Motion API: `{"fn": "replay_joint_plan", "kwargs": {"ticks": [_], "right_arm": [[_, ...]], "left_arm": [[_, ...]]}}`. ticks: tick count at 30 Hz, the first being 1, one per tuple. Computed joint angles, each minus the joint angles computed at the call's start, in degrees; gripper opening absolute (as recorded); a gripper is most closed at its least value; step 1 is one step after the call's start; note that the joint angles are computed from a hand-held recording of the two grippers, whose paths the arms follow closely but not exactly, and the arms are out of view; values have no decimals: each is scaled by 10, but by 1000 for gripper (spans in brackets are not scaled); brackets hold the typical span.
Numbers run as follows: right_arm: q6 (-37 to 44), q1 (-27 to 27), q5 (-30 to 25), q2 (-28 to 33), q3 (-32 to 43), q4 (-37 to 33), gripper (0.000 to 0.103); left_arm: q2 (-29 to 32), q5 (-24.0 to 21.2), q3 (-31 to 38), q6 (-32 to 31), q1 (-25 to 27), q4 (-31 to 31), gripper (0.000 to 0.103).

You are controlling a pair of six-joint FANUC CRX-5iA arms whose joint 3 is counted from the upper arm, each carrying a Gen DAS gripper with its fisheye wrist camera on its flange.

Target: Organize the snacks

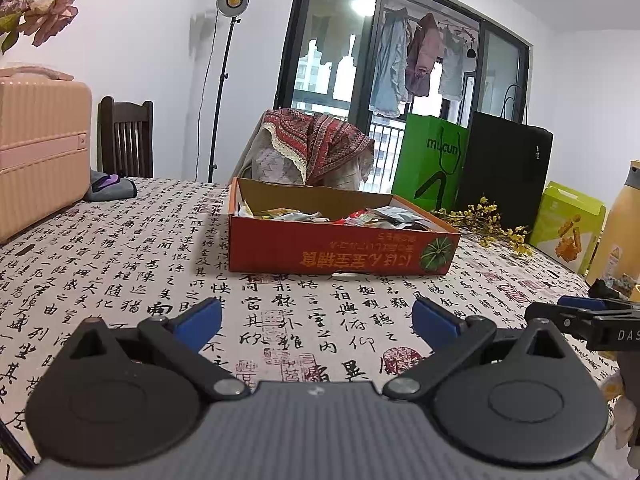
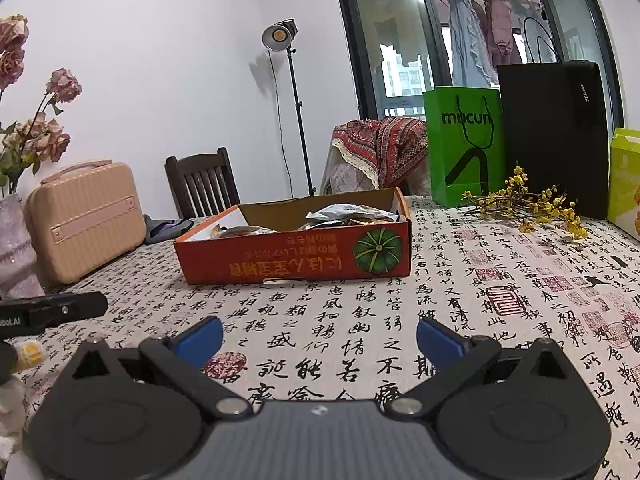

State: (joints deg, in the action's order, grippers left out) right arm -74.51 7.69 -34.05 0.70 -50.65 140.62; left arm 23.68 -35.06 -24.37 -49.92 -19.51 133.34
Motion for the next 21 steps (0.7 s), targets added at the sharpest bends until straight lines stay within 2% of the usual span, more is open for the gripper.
{"fn": "replay_joint_plan", "kwargs": {"ticks": [21], "right_arm": [[2,-1,5,4,3,1,103]], "left_arm": [[1,0,-1,-1,0,-2,103]]}}
